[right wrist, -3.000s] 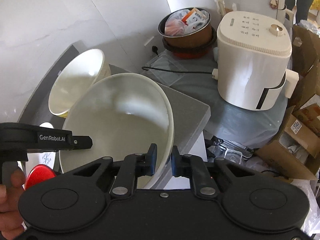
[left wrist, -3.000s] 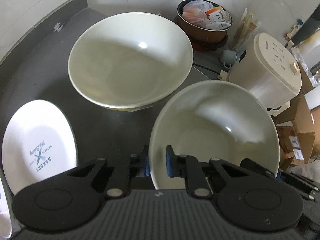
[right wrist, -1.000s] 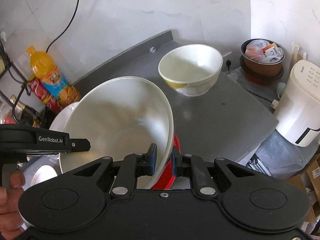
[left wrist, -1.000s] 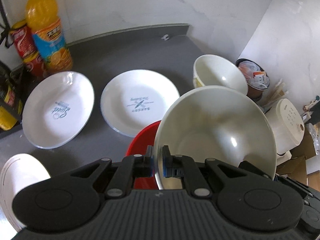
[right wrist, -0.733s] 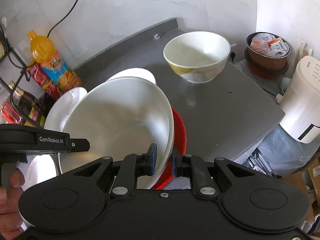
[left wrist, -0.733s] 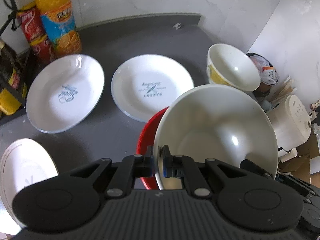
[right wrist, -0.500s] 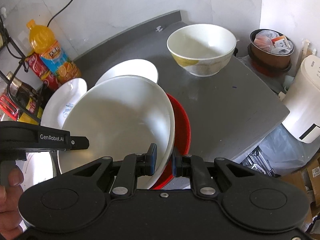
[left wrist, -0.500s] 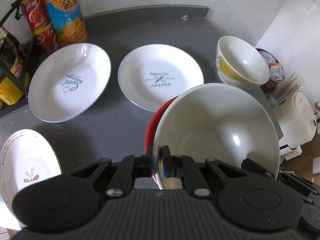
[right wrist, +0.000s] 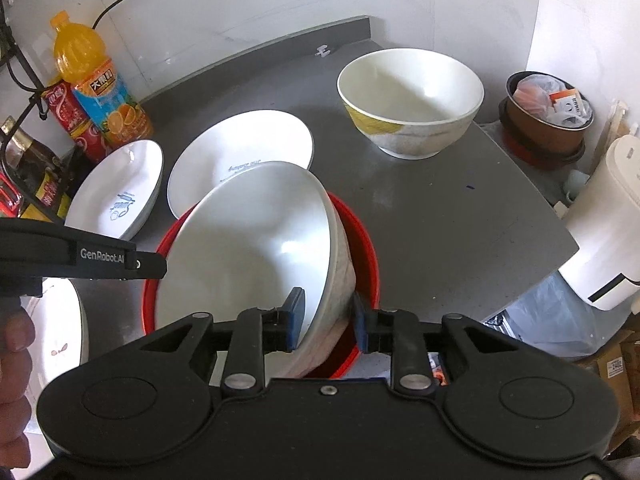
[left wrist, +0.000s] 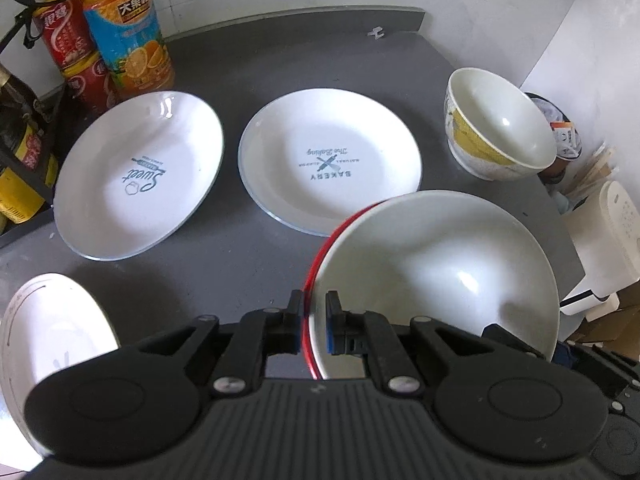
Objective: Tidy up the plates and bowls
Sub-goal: 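Lift the cream bowl with both grippers and lower it into the red bowl, then open both grippers to release the cream bowl inside the red bowl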
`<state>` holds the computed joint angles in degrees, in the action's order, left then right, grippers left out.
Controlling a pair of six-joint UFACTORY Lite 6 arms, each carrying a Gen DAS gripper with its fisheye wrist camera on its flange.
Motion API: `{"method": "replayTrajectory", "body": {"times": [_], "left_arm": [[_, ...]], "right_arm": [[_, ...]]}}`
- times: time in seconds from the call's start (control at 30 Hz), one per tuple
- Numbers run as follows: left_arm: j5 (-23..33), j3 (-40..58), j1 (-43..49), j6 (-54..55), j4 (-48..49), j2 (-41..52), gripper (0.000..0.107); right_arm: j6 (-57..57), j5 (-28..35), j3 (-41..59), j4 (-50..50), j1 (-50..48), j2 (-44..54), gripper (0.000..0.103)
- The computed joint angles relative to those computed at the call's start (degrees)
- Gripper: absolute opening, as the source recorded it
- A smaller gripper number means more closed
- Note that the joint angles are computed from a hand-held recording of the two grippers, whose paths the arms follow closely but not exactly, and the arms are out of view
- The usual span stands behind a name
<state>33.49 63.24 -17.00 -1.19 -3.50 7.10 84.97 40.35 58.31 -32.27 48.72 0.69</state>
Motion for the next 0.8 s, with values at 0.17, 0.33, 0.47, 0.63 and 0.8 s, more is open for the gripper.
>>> {"method": "replayTrajectory", "body": {"times": [0.17,0.33,0.47,0.63,0.8], "left_arm": [[0.18,0.85,-0.7,-3.31,2.41,0.9,0.007],[2.48,2.91,-0.26,-4.73,2.16,1.47,0.011],[5.14,5.25,-0.7,-5.63,2.62,2.04,0.014],[6.32,7.21,-1.74,-7.25,3.87,1.46,0.037],[6.93,9.51,-3.3,-8.91,5.29,1.57,0.051]], "right_arm": [[-2.04,0.87,0.57,1.33,-0.29,-0.92,0.028],[-2.33,0.98,-0.67,1.75,-1.41,-5.0,0.044],[-1.73,1.61,-2.31,0.93,-2.92,-8.22,0.049],[-0.06,0.02,-4.95,0.15,-5.55,-11.67,0.057],[1.31,-0.04,-6.05,-1.79,-6.43,-13.39,0.064]]}}
